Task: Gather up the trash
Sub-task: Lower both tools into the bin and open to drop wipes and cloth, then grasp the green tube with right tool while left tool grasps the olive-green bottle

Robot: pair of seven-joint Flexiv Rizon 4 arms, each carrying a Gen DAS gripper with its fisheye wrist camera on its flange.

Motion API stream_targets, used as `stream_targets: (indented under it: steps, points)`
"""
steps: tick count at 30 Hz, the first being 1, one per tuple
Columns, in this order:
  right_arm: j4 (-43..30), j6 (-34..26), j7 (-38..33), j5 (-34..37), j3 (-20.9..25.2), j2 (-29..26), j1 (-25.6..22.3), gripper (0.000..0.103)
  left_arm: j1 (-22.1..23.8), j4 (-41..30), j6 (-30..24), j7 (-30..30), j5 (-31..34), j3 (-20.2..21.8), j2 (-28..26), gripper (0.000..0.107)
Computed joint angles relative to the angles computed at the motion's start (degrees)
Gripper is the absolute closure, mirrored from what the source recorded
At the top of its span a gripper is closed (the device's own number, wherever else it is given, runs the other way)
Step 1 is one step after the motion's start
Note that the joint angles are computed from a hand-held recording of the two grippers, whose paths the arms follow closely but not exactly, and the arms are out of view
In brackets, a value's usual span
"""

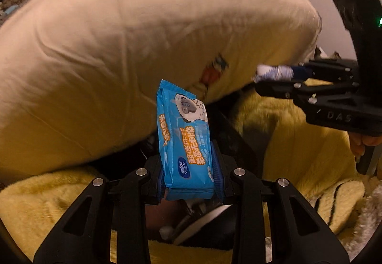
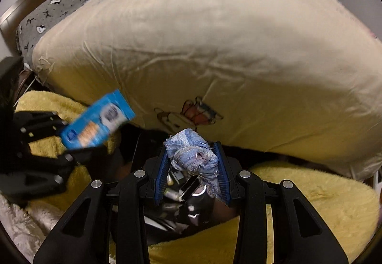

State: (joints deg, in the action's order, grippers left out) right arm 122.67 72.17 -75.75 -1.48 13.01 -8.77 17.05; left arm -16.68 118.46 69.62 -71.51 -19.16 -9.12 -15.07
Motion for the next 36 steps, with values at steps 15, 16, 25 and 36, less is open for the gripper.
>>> stream_targets:
  steps: [15,16,25,36]
  points:
    - [-4.96,-7.3,-2.77,7.78,1.61,-6.3,-0.6,0.062,1.3,-3.64,-6.5,-0.97,-0.51,-0.32,-5.8,0.074]
    - [-5.01,-7.26,-2.51,7.64,1.61,-6.39,-0.47,0.062,1.43,-3.74,-6.71,-0.8,-0.7,-0.38,-5.91,0.074]
    - [-4.69,-5.31,0.04,6.89,0.87,-6.14,-0.97,0.033,-0.01,-6.04,-6.73,-4.31,3.01,1.46,-7.25,0.045]
    - [-2.63,1.32,4.39,1.07,-2.3,-1.65,-2.08,0.01,1.06,-4.5,-1.4,-9.07,6.68,3.52,-1.75,0.022]
